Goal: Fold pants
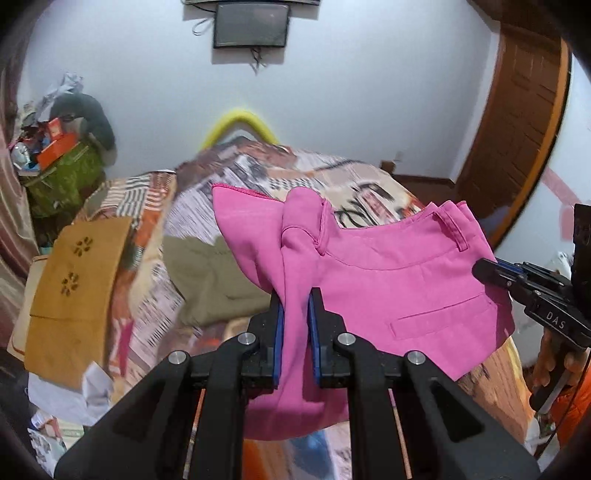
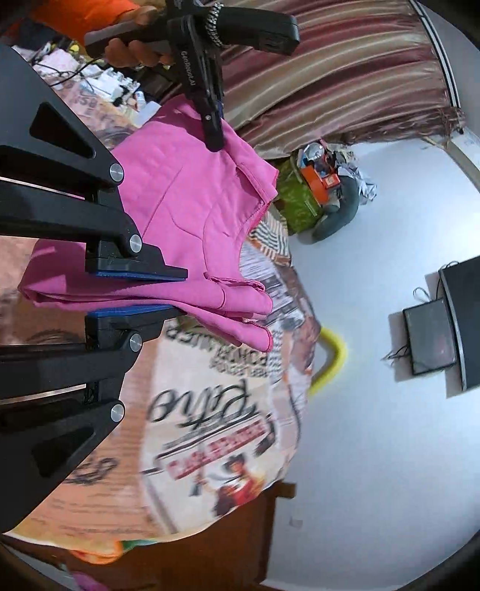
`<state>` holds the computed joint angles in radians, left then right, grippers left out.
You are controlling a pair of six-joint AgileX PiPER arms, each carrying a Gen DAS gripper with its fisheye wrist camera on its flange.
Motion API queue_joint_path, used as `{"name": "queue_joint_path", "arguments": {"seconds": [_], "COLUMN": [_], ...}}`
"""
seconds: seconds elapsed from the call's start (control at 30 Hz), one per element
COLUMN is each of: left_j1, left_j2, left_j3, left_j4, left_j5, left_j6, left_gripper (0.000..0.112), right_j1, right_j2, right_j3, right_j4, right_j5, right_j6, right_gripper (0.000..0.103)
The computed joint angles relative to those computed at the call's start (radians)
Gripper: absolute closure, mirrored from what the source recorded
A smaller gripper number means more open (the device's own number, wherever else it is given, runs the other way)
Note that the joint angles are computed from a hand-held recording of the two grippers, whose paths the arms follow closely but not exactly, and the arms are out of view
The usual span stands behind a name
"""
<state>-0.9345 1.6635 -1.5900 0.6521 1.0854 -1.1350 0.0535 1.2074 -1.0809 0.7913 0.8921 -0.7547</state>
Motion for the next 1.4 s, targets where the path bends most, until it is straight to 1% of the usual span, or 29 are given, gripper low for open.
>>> {"name": "queue_joint_path", "arguments": {"seconds": [0.1, 0.23, 0.33, 0.37, 0.4, 0.47, 0.57, 0.7, 0.77, 0.8, 0.83, 0.9, 0.93, 0.97, 1.0, 1.03, 1.07, 1.13, 1.17, 1.2, 1.3, 1.4], "left_j1": [0.103, 0.227, 0.326, 0.352, 0.387, 0.446, 0.510, 0.561, 0.573, 0.572, 0.572, 0.566, 0.558, 0.551, 0.549, 0.553, 0.553, 0.552, 0.551, 0.552, 0.544, 0.522], "left_j2": [-0.012, 0.022, 0.070, 0.076, 0.092, 0.143, 0.247, 0.389, 0.460, 0.487, 0.501, 0.505, 0.499, 0.494, 0.489, 0.485, 0.474, 0.443, 0.428, 0.411, 0.337, 0.226], "left_j3": [0.045, 0.065, 0.090, 0.108, 0.126, 0.141, 0.116, 0.061, 0.028, 0.022, 0.036, 0.060, 0.071, 0.072, 0.068, 0.067, 0.070, 0.087, 0.095, 0.107, 0.164, 0.238], "left_j4": [-0.017, -0.038, -0.038, -0.037, -0.047, -0.060, -0.086, -0.140, -0.172, -0.158, -0.135, -0.076, -0.034, -0.022, -0.036, -0.050, -0.060, -0.067, -0.069, -0.073, -0.080, -0.093], "left_j5": [-0.068, -0.144, -0.242, -0.276, -0.327, -0.411, -0.486, -0.544, -0.542, -0.543, -0.566, -0.589, -0.586, -0.571, -0.552, -0.541, -0.520, -0.484, -0.466, -0.453, -0.421, -0.408], "left_j6": [0.028, 0.086, 0.101, 0.097, 0.100, 0.111, 0.152, 0.200, 0.218, 0.200, 0.172, 0.109, 0.068, 0.062, 0.080, 0.100, 0.117, 0.134, 0.138, 0.145, 0.151, 0.138], "left_gripper": [0.100, 0.100, 0.100, 0.100, 0.100, 0.100, 0.100, 0.100, 0.100, 0.099, 0.097, 0.094, 0.091, 0.090, 0.085, 0.084, 0.084, 0.084, 0.084, 0.084, 0.084, 0.084], "right_j1": [0.123, 0.213, 0.249, 0.262, 0.282, 0.309, 0.334, 0.358, 0.365, 0.365, 0.369, 0.362, 0.355, 0.348, 0.344, 0.338, 0.336, 0.332, 0.332, 0.329, 0.305, 0.295], "right_j2": [0.106, 0.238, 0.377, 0.404, 0.455, 0.526, 0.637, 0.749, 0.798, 0.815, 0.825, 0.850, 0.858, 0.858, 0.856, 0.852, 0.849, 0.832, 0.820, 0.805, 0.773, 0.689], "right_j3": [-0.083, -0.168, -0.260, -0.280, -0.318, -0.377, -0.457, -0.511, -0.527, -0.523, -0.511, -0.521, -0.523, -0.521, -0.521, -0.522, -0.527, -0.524, -0.518, -0.509, -0.505, -0.460], "right_j4": [-0.056, -0.069, -0.030, -0.039, -0.060, -0.115, -0.177, -0.258, -0.276, -0.270, -0.291, -0.278, -0.260, -0.242, -0.237, -0.237, -0.250, -0.304, -0.331, -0.342, -0.305, -0.270], "right_j5": [-0.102, -0.182, -0.221, -0.237, -0.261, -0.282, -0.308, -0.356, -0.367, -0.379, -0.405, -0.401, -0.397, -0.388, -0.379, -0.366, -0.351, -0.331, -0.332, -0.327, -0.280, -0.262], "right_j6": [0.076, 0.116, 0.144, 0.163, 0.188, 0.236, 0.291, 0.343, 0.349, 0.341, 0.354, 0.350, 0.341, 0.327, 0.326, 0.327, 0.339, 0.379, 0.405, 0.416, 0.397, 0.377], "right_gripper": [0.093, 0.093, 0.093, 0.093, 0.093, 0.093, 0.093, 0.093, 0.093, 0.093, 0.093, 0.093, 0.092, 0.091, 0.090, 0.088, 0.087, 0.078, 0.076, 0.075, 0.075, 0.075]}}
